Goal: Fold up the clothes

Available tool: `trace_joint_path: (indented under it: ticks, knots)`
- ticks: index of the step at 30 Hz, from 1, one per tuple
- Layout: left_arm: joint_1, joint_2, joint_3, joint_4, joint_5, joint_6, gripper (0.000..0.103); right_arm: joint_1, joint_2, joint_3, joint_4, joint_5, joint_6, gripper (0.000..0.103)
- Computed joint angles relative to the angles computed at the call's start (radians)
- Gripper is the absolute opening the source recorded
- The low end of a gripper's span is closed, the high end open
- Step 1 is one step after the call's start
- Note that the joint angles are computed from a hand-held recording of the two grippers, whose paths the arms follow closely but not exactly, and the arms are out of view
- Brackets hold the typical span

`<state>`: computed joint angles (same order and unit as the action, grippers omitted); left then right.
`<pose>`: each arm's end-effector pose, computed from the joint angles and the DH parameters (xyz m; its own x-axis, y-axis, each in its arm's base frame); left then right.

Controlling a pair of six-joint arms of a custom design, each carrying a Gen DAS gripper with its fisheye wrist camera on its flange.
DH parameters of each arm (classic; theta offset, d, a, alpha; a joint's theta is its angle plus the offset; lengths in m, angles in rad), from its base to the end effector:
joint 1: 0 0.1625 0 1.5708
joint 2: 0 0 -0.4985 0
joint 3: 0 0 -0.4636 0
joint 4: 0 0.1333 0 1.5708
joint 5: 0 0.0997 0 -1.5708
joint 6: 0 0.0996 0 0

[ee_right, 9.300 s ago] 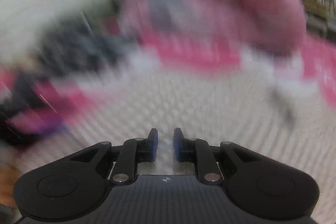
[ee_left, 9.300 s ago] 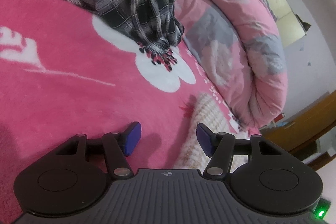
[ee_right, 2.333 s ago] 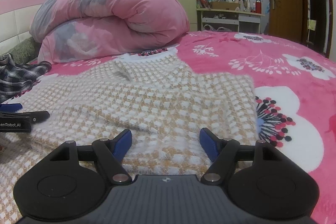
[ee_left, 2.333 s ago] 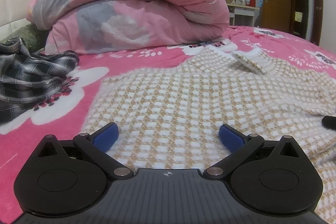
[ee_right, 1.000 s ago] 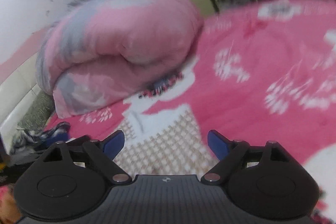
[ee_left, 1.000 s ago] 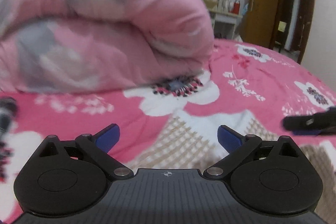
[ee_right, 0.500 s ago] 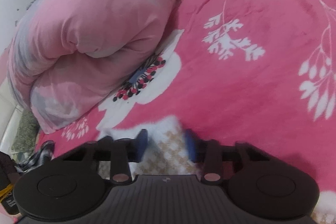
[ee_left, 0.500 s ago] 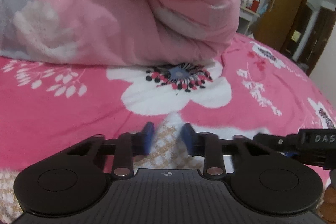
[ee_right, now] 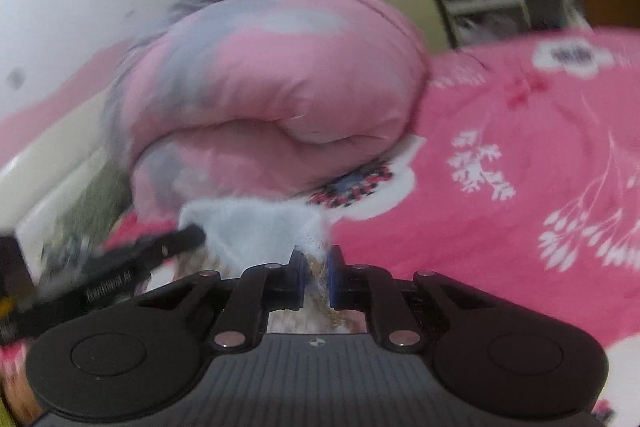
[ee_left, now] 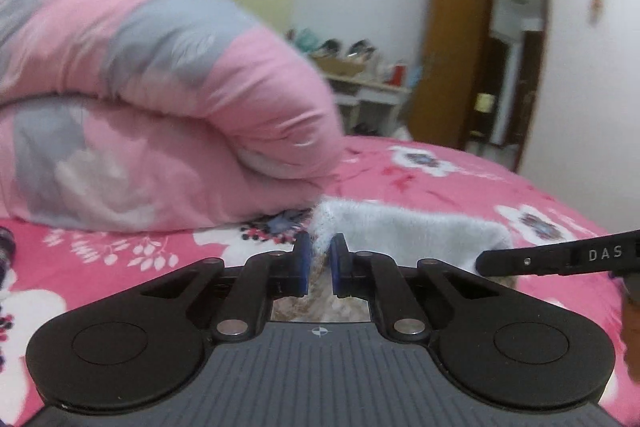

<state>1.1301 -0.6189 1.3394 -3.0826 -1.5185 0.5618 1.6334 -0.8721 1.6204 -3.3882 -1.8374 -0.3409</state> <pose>-0.2566 -0.8688 0.1468 -0.6181 0.6707 -0.4100 0.7434 0.3290 -0.5824 0.1564 -0.7843 0.2700 -0.9109 -0.0001 0.4125 -0.3551 0.5093 -0.7840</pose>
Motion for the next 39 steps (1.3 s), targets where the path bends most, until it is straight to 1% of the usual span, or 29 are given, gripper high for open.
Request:
trace_joint_path:
  ticks: [2, 3, 5, 6, 7, 8, 9, 10, 11, 13, 14, 16, 18, 19, 20, 22, 24, 25, 26, 28, 30, 31, 33, 34, 35, 36, 37, 38, 39]
  knots:
    - [0.013, -0.059, 0.081, 0.006, -0.03, 0.028, 0.008, 0.017, -0.022, 0.084, -0.068, -0.013, -0.118, 0.011]
    - [0.02, -0.084, 0.113, 0.025, -0.034, 0.036, 0.009, 0.022, -0.03, 0.125, -0.1, -0.016, -0.178, 0.011]
    - [0.035, -0.13, 0.167, 0.077, -0.035, 0.042, 0.014, 0.033, -0.03, 0.197, -0.159, -0.042, -0.294, 0.012]
    - [0.042, -0.147, 0.183, 0.126, -0.027, 0.028, 0.017, 0.038, -0.021, 0.223, -0.181, -0.071, -0.345, 0.012]
    - [0.05, -0.16, 0.194, 0.16, -0.018, 0.003, 0.03, 0.042, -0.008, 0.242, -0.194, -0.11, -0.391, 0.013]
    - [0.058, -0.169, 0.201, 0.178, -0.007, -0.035, 0.042, 0.044, 0.006, 0.252, -0.206, -0.147, -0.42, 0.014]
    - [0.066, -0.177, 0.207, 0.197, 0.004, -0.072, 0.046, 0.044, 0.017, 0.259, -0.213, -0.178, -0.429, 0.015]
    - [0.074, -0.185, 0.213, 0.217, 0.015, -0.11, 0.05, 0.042, 0.019, 0.267, -0.2, -0.198, -0.408, 0.017]
    - [0.084, -0.191, 0.214, 0.227, 0.01, -0.155, 0.052, 0.034, 0.002, 0.282, -0.174, -0.182, -0.35, 0.017]
    - [0.106, -0.199, 0.203, 0.226, -0.033, -0.263, 0.055, 0.011, -0.047, 0.319, -0.127, -0.106, -0.204, 0.019]
    - [0.116, -0.196, 0.186, 0.228, -0.063, -0.33, 0.057, -0.002, -0.074, 0.337, -0.11, -0.06, -0.13, 0.023]
    - [0.132, -0.179, 0.14, 0.224, -0.125, -0.478, 0.057, -0.031, -0.122, 0.367, -0.12, 0.027, 0.004, 0.028]
    - [0.142, -0.155, 0.091, 0.215, -0.172, -0.599, 0.058, -0.06, -0.155, 0.378, -0.143, 0.102, 0.139, 0.033]
    - [0.145, -0.139, 0.064, 0.215, -0.193, -0.647, 0.063, -0.073, -0.162, 0.374, -0.157, 0.13, 0.211, 0.037]
    - [0.146, -0.12, 0.038, 0.22, -0.209, -0.682, 0.066, -0.083, -0.166, 0.366, -0.17, 0.152, 0.278, 0.039]
    - [0.141, -0.082, -0.018, 0.241, -0.229, -0.744, 0.068, -0.105, -0.171, 0.343, -0.171, 0.193, 0.416, 0.044]
    - [0.135, -0.038, -0.099, 0.343, -0.257, -0.776, 0.07, -0.125, -0.165, 0.309, -0.132, 0.239, 0.532, 0.046]
    - [0.132, -0.018, -0.137, 0.405, -0.262, -0.785, 0.071, -0.134, -0.159, 0.29, -0.101, 0.259, 0.58, 0.049]
    - [0.127, -0.001, -0.17, 0.465, -0.249, -0.788, 0.07, -0.14, -0.151, 0.268, -0.063, 0.274, 0.623, 0.057]
    - [0.112, 0.021, -0.201, 0.529, -0.205, -0.771, 0.069, -0.146, -0.128, 0.225, 0.009, 0.292, 0.7, 0.065]
    - [0.099, 0.028, -0.196, 0.538, -0.166, -0.719, 0.063, -0.151, -0.108, 0.197, 0.061, 0.317, 0.75, 0.065]
    - [0.095, 0.029, -0.189, 0.534, -0.159, -0.684, 0.057, -0.151, -0.101, 0.19, 0.075, 0.328, 0.753, 0.065]
    - [0.091, 0.025, -0.168, 0.514, -0.151, -0.615, 0.048, -0.148, -0.088, 0.182, 0.093, 0.344, 0.743, 0.065]
    - [0.09, 0.023, -0.158, 0.505, -0.147, -0.587, 0.042, -0.146, -0.081, 0.177, 0.102, 0.352, 0.738, 0.062]
    - [0.091, 0.022, -0.15, 0.498, -0.144, -0.566, 0.034, -0.138, -0.079, 0.18, 0.103, 0.338, 0.724, 0.05]
    - [0.091, 0.021, -0.143, 0.491, -0.142, -0.544, 0.031, -0.127, -0.076, 0.18, 0.101, 0.305, 0.702, 0.043]
    - [0.092, 0.023, -0.138, 0.477, -0.142, -0.532, 0.026, -0.12, -0.071, 0.174, 0.098, 0.282, 0.687, 0.029]
    - [0.094, 0.028, -0.136, 0.457, -0.144, -0.529, 0.024, -0.117, -0.068, 0.169, 0.094, 0.269, 0.678, 0.018]
    - [0.095, 0.032, -0.133, 0.435, -0.15, -0.531, 0.023, -0.113, -0.064, 0.162, 0.084, 0.257, 0.668, 0.014]
